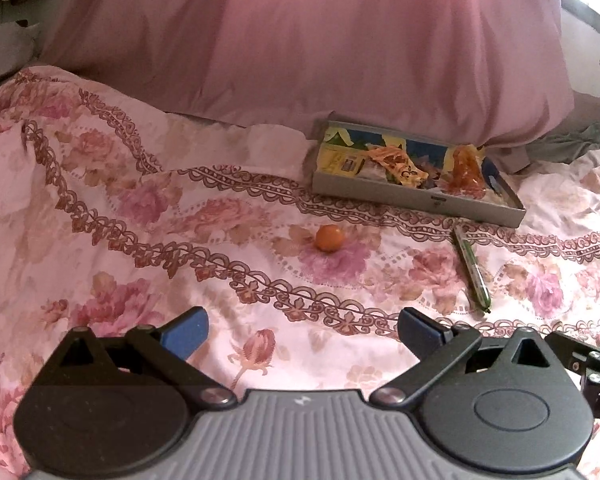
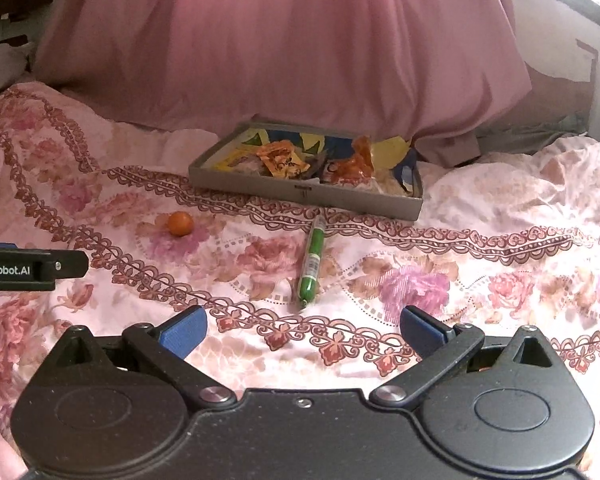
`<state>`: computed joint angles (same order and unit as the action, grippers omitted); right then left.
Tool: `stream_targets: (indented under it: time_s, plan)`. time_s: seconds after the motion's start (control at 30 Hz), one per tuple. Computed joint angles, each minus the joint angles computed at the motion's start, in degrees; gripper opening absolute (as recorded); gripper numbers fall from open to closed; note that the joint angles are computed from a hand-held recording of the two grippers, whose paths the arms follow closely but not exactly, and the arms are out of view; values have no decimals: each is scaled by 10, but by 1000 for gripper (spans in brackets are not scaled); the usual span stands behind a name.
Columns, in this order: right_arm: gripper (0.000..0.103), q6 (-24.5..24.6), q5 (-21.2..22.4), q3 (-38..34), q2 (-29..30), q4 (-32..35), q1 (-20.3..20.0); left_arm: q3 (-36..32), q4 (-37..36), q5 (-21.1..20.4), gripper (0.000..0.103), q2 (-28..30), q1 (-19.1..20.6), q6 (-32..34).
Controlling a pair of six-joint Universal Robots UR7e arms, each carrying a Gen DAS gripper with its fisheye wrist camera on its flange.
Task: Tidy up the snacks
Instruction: 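Withdraw both open grippers from the tray back over the orange and green tube, then move left gripper to the small orange while right approaches the green tube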
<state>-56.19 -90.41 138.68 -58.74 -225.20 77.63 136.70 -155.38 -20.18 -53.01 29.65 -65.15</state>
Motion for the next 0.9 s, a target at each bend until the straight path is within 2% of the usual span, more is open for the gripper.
stream_targets:
  time_s: [0.17, 0.33, 0.77, 0.9]
  plan:
    - [102, 8, 10, -4, 5, 2, -2, -7, 23, 0, 103, -3, 5, -14]
    - [102, 5, 12, -12, 16, 0, 1, -6, 16, -2, 103, -5, 8, -20]
    - [102, -3, 2, -37, 43, 13, 11, -20, 95, -8, 103, -28, 22, -85]
    - [102, -7, 1, -52, 54, 18, 16, -34, 79, 2, 103, -23, 43, -64]
